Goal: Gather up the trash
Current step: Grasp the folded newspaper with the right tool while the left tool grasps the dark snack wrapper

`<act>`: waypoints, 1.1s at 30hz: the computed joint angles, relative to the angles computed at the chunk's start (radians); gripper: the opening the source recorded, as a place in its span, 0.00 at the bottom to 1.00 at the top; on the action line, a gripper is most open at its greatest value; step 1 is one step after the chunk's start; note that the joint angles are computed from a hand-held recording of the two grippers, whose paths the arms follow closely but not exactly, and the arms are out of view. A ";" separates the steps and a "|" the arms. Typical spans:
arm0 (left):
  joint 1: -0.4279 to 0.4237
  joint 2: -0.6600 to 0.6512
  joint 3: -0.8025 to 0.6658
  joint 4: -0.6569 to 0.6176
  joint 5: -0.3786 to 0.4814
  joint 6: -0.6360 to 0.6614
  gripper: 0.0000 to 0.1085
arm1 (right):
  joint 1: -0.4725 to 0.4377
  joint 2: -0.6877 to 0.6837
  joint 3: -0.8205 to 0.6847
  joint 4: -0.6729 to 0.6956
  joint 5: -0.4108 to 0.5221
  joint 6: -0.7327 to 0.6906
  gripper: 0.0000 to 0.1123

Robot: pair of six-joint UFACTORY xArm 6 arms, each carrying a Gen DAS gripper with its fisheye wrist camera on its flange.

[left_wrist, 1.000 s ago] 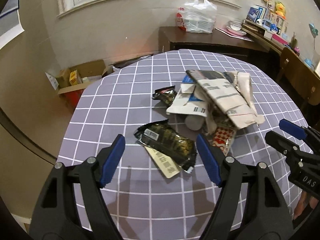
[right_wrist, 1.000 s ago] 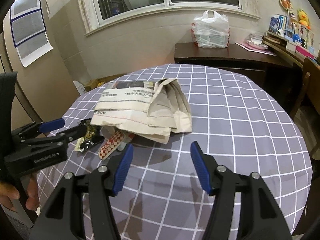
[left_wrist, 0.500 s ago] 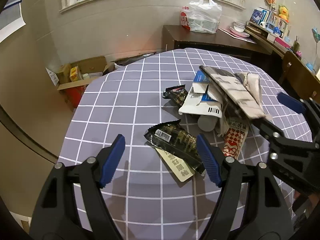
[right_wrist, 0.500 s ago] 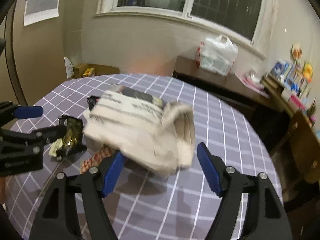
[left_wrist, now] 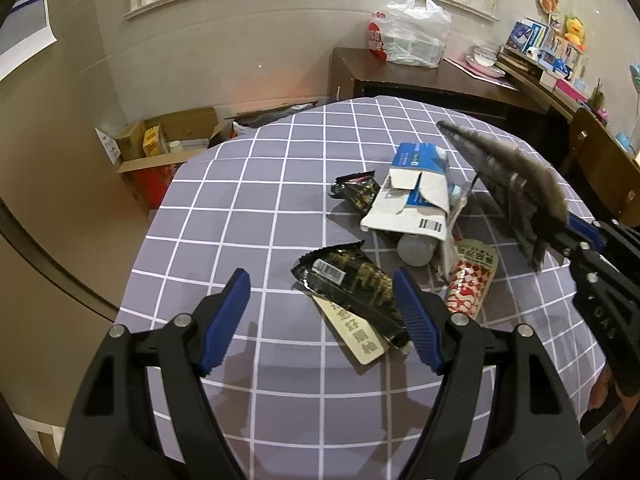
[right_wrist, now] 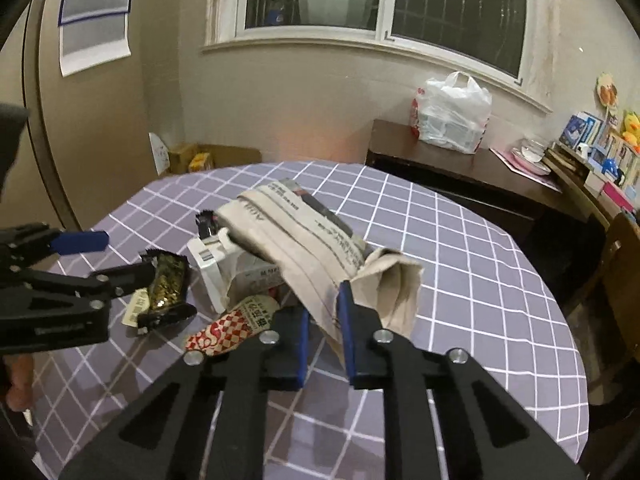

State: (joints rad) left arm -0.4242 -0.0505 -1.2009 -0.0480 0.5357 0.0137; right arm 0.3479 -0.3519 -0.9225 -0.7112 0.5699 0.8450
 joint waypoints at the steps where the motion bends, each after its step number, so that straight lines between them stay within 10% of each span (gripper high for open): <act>1: -0.002 -0.006 0.005 0.002 -0.002 -0.001 0.67 | 0.001 -0.017 0.007 0.007 0.003 0.004 0.09; 17: 0.048 -0.076 0.036 -0.055 0.020 0.015 0.67 | -0.039 -0.165 0.095 0.351 -0.092 -0.096 0.04; 33: 0.025 0.061 -0.091 -0.220 0.136 0.047 0.67 | -0.040 -0.148 0.080 0.358 -0.081 -0.104 0.04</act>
